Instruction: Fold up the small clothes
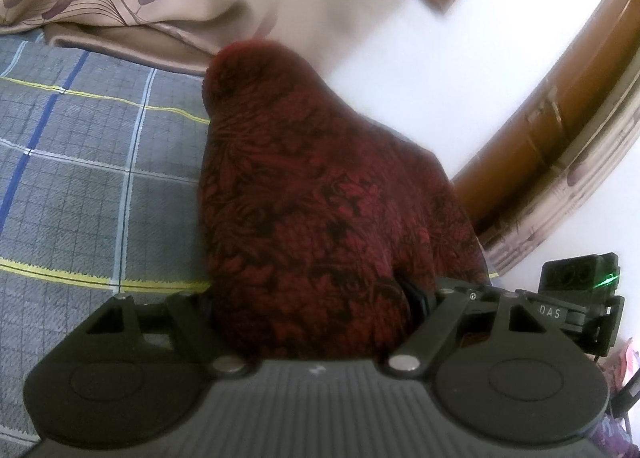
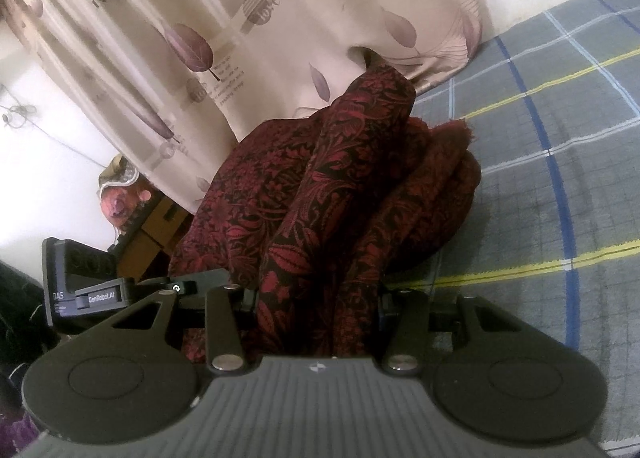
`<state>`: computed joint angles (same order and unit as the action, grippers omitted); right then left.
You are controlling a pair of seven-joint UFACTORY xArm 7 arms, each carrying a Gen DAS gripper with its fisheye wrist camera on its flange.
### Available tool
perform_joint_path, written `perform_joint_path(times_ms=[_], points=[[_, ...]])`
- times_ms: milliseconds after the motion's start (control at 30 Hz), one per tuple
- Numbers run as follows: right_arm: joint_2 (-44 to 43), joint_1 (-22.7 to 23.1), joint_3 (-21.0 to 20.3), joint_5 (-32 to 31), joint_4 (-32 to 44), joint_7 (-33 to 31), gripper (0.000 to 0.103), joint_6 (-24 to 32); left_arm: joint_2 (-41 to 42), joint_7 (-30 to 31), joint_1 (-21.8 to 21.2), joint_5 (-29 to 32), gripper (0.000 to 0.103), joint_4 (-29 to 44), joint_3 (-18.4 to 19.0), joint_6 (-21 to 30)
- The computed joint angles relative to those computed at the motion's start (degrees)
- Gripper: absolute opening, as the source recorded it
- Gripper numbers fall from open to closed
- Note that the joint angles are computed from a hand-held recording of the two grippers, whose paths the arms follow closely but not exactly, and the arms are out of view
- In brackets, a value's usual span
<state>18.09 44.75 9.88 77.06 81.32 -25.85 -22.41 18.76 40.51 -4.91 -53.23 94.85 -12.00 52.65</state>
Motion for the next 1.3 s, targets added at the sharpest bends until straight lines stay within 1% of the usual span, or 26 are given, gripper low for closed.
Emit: perform_joint_path(times_ms=[100,233,300,333,500,567,600,833,867,1067,1167,1300], points=[[0.14,0.12,-0.35,0.51,0.28,-0.48,0.049,0.1,0.43,0.14,-0.17,-0.09,0.082,0.19,-0.2,-0.4],[0.32,-0.11,0.23,0.76,0.23,-0.61,0.049,-0.65,0.4,-0.15,-0.61,0.28,0.082,-0.15,-0.38,-1.31],[0.48,-0.37,0.59,1.04,0.29,-0.75,0.049,-0.91,0.63,-0.03,-0.41,0.34,0.082,0.15,-0.35,-0.92],[0.89,-0.08,0.66,2.45,1.1,-1.96,0.049,-1.34,0.64,-0.31,-0.56,0.43,0.082,0.1,-0.39,-1.16],[1.89,-1.59,2.78,4.4,2.77,-4.6,0.049,-2.09,-0.07,-0.4,-0.39,0.46,0.082,-0.9,-0.19,-1.7],[2.49,-2.34,3.64,5.87,3.99,-6.65,0.049,-2.05,-0.51,-0.7,-0.63,0.84,0.082,-1.34,-0.08,-2.28],[3.23,-2.48,4.09,8.35,5.74,-9.39,0.049,-2.41,-0.68,-0.96,-0.74,1.03,0.082,-1.53,-0.01,-2.51],[6.02,-6.44,9.82,14.29,10.84,-17.87,0.049,-4.38,-2.3,-2.13,-1.56,2.53,0.082,-3.11,0.39,-3.97],[6.31,-6.98,10.6,14.41,11.21,-18.18,0.049,-4.63,-2.47,-2.12,-1.6,2.6,0.082,-3.31,0.42,-4.11],[8.98,-11.07,16.71,18.62,16.18,-25.88,0.049,-6.95,-3.29,-1.92,-1.87,2.9,0.082,-4.5,0.65,-5.04],[10.27,-12.74,19.38,19.15,17.99,-28.09,0.049,-7.98,-3.51,-1.72,-1.94,3.2,0.082,-4.73,0.77,-5.27],[11.01,-13.66,20.72,18.59,18.55,-28.37,0.049,-8.22,-3.85,-1.96,-2.43,4.04,0.083,-5.01,0.78,-6.13]])
